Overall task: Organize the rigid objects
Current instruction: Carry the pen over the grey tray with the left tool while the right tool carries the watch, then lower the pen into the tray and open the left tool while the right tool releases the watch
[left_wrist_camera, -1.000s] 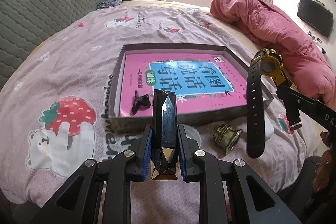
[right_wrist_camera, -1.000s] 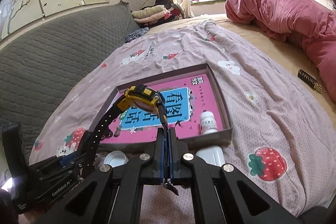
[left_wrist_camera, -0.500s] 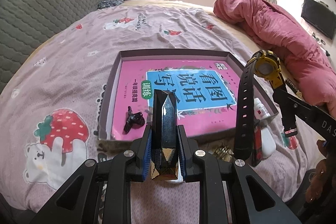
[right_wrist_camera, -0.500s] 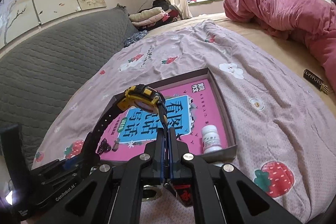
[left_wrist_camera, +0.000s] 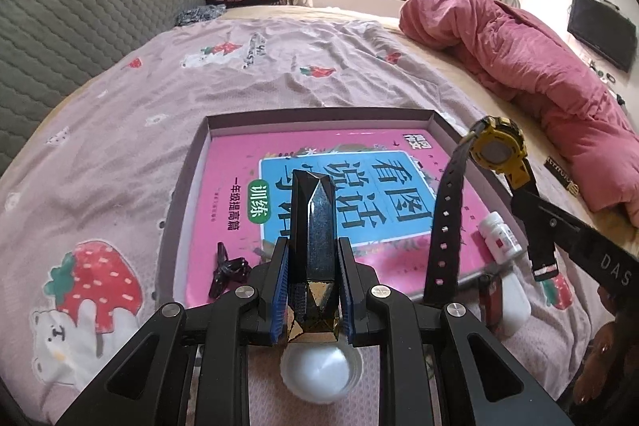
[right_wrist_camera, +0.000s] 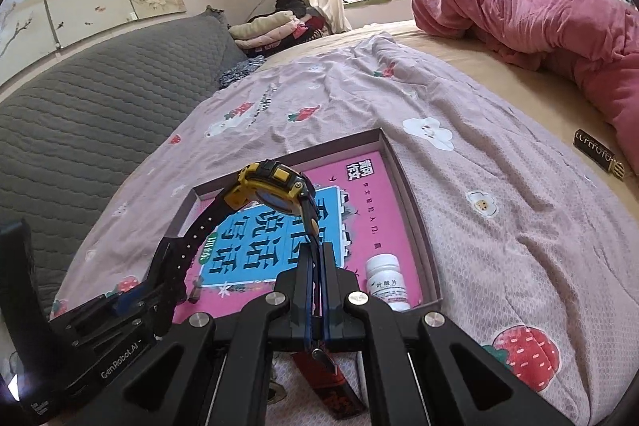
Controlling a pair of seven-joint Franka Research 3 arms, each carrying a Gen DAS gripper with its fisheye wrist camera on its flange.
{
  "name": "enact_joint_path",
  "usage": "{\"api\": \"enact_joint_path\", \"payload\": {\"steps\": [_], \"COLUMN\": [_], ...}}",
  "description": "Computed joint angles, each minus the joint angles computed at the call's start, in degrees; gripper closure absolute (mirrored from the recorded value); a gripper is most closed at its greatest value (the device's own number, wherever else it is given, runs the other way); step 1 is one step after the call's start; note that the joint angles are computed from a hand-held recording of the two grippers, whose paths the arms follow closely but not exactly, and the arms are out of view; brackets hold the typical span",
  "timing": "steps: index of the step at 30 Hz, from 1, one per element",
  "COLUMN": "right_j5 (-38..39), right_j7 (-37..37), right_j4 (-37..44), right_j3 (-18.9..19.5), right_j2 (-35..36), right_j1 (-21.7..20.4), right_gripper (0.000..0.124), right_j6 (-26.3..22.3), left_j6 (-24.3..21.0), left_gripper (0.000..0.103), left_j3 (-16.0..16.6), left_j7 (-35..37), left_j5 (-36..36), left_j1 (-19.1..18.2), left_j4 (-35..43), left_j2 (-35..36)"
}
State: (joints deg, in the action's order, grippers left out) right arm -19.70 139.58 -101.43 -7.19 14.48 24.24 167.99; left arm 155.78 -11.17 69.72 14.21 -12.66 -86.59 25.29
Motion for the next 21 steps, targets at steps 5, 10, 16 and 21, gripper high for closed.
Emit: {"api": "enact_joint_path", "payload": {"steps": [5,10,16,21], "right_j5": [-3.2,-6.4,-6.8,-4.9], "right_j7": [2.1,4.6,4.5,1.2], "right_j4": [1.0,2.7,5.8,8.9], "right_j3": [-1.0,-1.0,0.6,1.8], "right_j2": [0.6,1.2,3.0,4.9], "right_j1": [1.1,1.2,0.1,-0.3], "right_gripper": [0.121,0.121,0.121,0.121], "right_j6": [-3.2,-7.3,-11.2,-13.5], "left_j6": [-0.5,1.1,2.3,2.0], "left_gripper": [0.081,0.081,0.081,0.081], "left_j3": [-0.2,-0.1,-3.1,-3.7], "left_j7": [-0.3,0.6,6.4,9.3], "left_j5": [-1.0,-1.5,-4.7,-6.6], "left_j1": [0.4,0.6,2.9,3.2], "left_j4": [2.8,4.4,4.3,5.1], "left_j2": [2.6,4.5,5.3,6.0]}}
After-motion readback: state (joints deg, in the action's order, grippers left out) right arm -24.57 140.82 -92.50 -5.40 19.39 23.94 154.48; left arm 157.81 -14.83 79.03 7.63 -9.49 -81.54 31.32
